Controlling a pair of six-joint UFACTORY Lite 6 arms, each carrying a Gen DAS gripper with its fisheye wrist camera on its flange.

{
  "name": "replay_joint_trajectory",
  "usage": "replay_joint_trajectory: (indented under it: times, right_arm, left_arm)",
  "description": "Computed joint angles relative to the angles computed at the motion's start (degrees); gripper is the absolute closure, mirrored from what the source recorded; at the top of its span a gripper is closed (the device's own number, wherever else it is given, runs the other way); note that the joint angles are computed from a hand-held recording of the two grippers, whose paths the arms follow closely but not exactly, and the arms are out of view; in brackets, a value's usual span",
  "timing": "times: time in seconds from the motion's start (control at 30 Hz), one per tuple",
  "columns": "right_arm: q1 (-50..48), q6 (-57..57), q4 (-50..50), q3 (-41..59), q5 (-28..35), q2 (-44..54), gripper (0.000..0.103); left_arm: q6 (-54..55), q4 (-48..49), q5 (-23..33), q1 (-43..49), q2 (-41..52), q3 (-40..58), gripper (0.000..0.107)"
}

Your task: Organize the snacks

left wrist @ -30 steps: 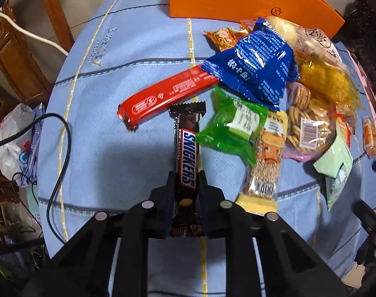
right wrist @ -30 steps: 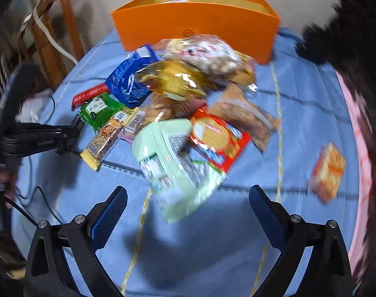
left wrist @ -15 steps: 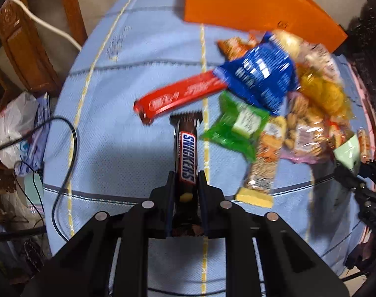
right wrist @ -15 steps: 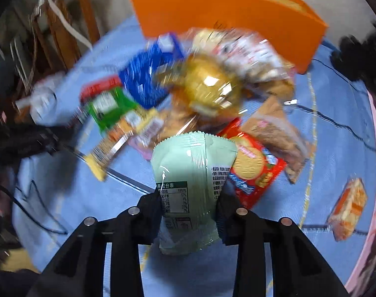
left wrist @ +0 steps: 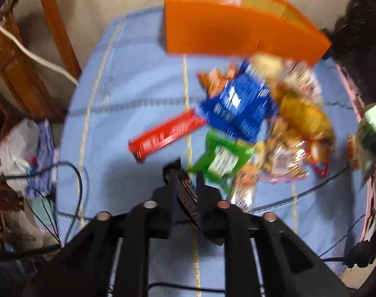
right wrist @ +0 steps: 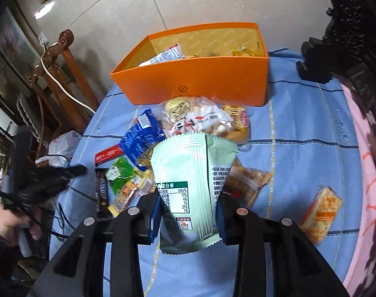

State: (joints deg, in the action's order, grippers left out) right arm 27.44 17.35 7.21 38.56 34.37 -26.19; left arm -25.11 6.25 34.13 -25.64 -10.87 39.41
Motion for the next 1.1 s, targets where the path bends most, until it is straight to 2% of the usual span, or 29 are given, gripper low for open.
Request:
replay_joint_trajectory:
  times: [0.1, 0.13, 0.17, 0.2, 0.23, 0.33, 0.43, 0.47, 0.53, 0.57, 0.73, 0.87, 0.97, 1.1]
  right_arm:
    - [0.54, -0.8, 1.05, 0.46, -1.71, 2.84, 0.066]
    - [0.39, -1.51, 1.61, 0.66, -2.02, 3.65, 0.066]
    - [0.94, -0.71, 1.23, 0.7, -1.62, 3.39, 0.066]
    - [0.86, -1.35, 1.84, 0.85, -1.85, 4.0, 0.066]
    - [1.11, -1.22, 1.86, 0.82, -1.99, 4.18, 0.066]
    - [1.25, -1.65, 2.62, 0.88, -2.31, 5.06, 0.066]
    - [0.89, -2.65, 3.7, 0.54, -2.36, 5.09, 0.066]
    - [0.87, -2.69, 3.71, 0.53, -2.26, 5.07, 0.066]
    - [0.53, -3.34, 4.42, 0.28, -2.23, 4.66, 0.066]
    - [0.35, -3.61, 4.66, 0.1, -2.24, 4.44, 0.066]
    - [-0.97, -5.42, 6.14, 0.14, -2.44, 3.98, 0.066]
    - [-1.87, -6.83, 5.34, 3.99, -2.24, 5.92, 0.066]
    - [-4.45, -9.77, 5.44, 10.0, -2.68, 9.68, 0.066]
    - [-8.48, -12.8, 5.38, 19.84, -4.69, 17.49, 0.065]
  left_arm:
    - [4.2, -4.96, -2.43, 1.22, 1.75, -0.91, 0.087]
    - [3.31, -3.79, -3.09, 0.32, 1.99, -0.65, 0.082]
    - [1.99, -1.78, -3.6, -1.2, 2.94, 0.26, 0.059]
    - [1.21, -0.53, -4.24, -2.44, 4.12, 1.14, 0.043]
    - [0.4, 0.57, -4.97, -3.39, 4.88, 1.66, 0.042]
    - [-2.91, 5.7, -5.97, -7.15, 11.14, 6.22, 0.041]
    - [0.19, 4.5, -7.66, -6.87, 18.76, 9.33, 0.039]
    - [2.66, 1.66, -9.74, -5.42, 19.28, 9.07, 0.047]
    - [9.14, -4.88, -9.9, -2.87, 19.79, 9.58, 0.066]
    - [9.99, -5.06, -9.17, -2.28, 19.9, 9.78, 0.071]
    - [9.34, -2.89, -7.73, -1.62, 11.69, 5.08, 0.074]
    - [10.25, -2.75, -2.35, 0.61, 2.39, 5.85, 0.073]
    - [11.69, -3.76, 0.43, 2.43, 2.51, 14.1, 0.073]
    - [11.0, -3.85, 1.5, 3.13, 13.26, 32.42, 0.073]
